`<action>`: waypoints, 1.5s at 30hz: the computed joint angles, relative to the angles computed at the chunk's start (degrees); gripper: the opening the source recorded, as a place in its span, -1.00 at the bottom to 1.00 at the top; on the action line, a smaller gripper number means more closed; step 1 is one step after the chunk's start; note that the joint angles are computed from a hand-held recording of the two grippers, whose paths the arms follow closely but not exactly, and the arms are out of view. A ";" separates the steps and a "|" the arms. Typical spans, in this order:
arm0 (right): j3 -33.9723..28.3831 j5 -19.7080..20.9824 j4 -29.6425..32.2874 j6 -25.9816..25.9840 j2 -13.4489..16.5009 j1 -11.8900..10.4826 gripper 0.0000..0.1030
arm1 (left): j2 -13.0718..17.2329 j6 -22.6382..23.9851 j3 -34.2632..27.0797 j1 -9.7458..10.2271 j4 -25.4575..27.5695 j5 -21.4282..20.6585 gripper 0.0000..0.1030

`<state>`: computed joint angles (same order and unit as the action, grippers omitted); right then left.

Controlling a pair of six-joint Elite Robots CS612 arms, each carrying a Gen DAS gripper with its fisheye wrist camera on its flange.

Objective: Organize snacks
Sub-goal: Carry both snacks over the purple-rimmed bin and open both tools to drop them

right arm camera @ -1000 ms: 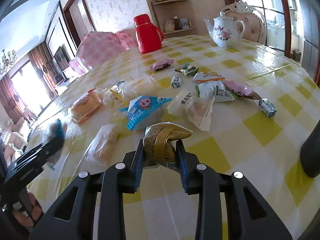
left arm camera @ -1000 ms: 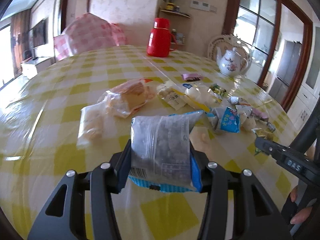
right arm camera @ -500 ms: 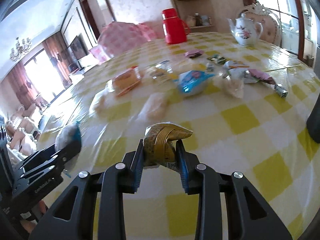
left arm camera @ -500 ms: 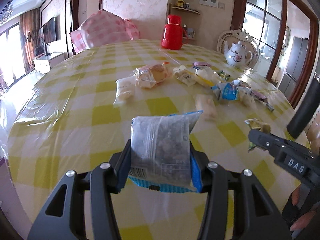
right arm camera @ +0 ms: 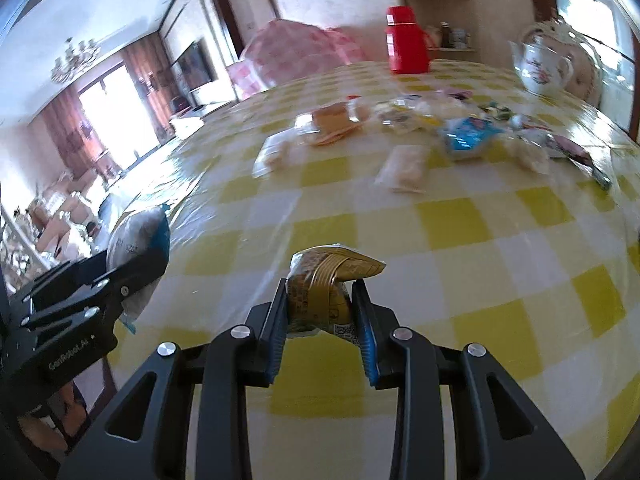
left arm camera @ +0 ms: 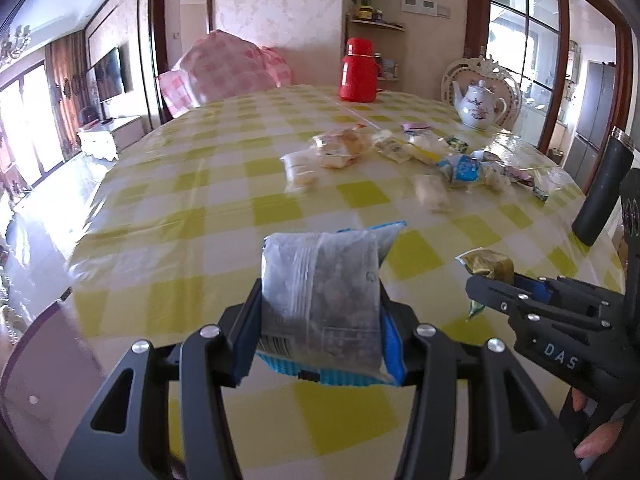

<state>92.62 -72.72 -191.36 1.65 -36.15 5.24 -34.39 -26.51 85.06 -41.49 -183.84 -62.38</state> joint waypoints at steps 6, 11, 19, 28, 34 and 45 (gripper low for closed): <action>0.49 1.61 0.01 -4.01 -0.46 2.53 -0.39 | -2.45 -2.03 5.48 0.92 -0.94 2.12 -0.01; 0.59 3.65 0.08 -7.51 -0.64 4.73 -0.39 | -4.29 -4.53 10.33 1.88 -1.95 3.63 -0.01; 0.90 6.67 1.31 -14.76 -1.12 8.25 -0.39 | -6.02 -8.88 14.80 4.32 -2.13 4.15 0.00; 1.16 10.65 6.67 -23.47 -1.59 11.73 -0.39 | -7.50 -12.60 17.90 6.19 0.71 6.18 0.00; 1.70 14.07 9.16 -30.00 -1.59 13.33 -0.38 | -8.25 -16.81 19.15 7.45 3.93 7.14 0.00; 3.10 16.49 3.23 -29.92 -1.50 13.34 0.38 | -9.83 -24.98 20.33 7.46 10.47 13.17 0.80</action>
